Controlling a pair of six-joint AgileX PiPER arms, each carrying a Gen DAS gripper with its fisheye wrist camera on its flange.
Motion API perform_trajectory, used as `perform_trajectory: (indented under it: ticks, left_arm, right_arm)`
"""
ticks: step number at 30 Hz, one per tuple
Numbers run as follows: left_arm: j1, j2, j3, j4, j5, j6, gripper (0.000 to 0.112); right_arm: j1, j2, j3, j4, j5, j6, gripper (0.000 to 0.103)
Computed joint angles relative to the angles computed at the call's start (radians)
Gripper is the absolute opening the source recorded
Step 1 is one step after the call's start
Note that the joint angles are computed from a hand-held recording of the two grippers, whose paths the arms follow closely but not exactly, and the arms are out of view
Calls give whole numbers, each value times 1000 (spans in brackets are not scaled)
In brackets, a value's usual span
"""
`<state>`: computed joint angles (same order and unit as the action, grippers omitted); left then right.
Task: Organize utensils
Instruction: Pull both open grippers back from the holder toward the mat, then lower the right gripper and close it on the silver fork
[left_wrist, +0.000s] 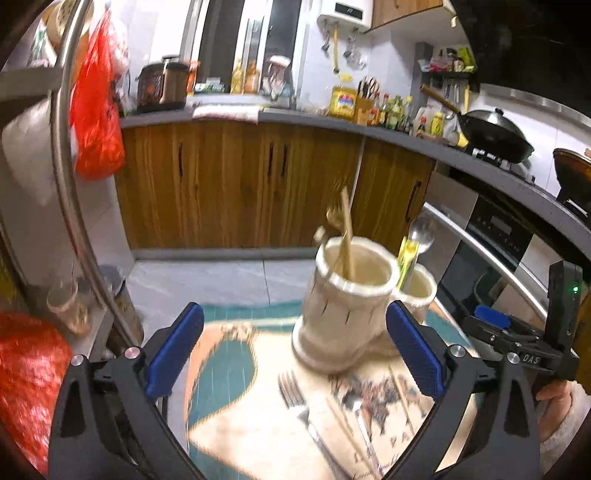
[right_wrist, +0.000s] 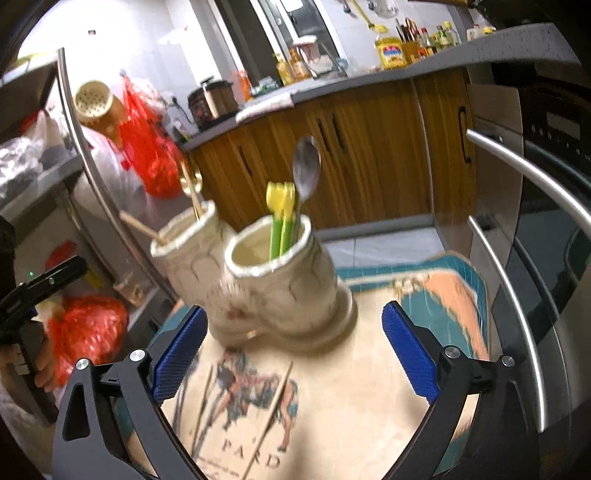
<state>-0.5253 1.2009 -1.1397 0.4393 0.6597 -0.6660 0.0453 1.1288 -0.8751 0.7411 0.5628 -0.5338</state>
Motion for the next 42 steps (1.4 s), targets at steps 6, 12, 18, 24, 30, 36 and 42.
perform_trajectory:
  ticks: [6, 12, 18, 24, 30, 36, 42]
  left_arm:
    - [35, -28, 121, -76, -2, 29, 97]
    - [68, -47, 226, -144, -32, 47, 97]
    - [92, -60, 294, -177, -44, 73, 97]
    - [144, -110, 335, -230, -54, 146, 97]
    - [187, -129, 352, -294, -71, 219, 97]
    - [210, -143, 369, -354, -89, 279, 97]
    - [228, -158, 377, -390, -91, 321, 97]
  right_arm:
    - [110, -18, 60, -204, -30, 173, 96]
    - [213, -6, 83, -350, -25, 332, 96]
    - [358, 6, 88, -504, -50, 491, 96]
    - [483, 56, 59, -603, -62, 601, 88]
    - [588, 140, -16, -679, -9, 673, 46]
    - [652, 225, -86, -759, 43, 749, 25]
    - [678, 276, -134, -800, 83, 793, 21]
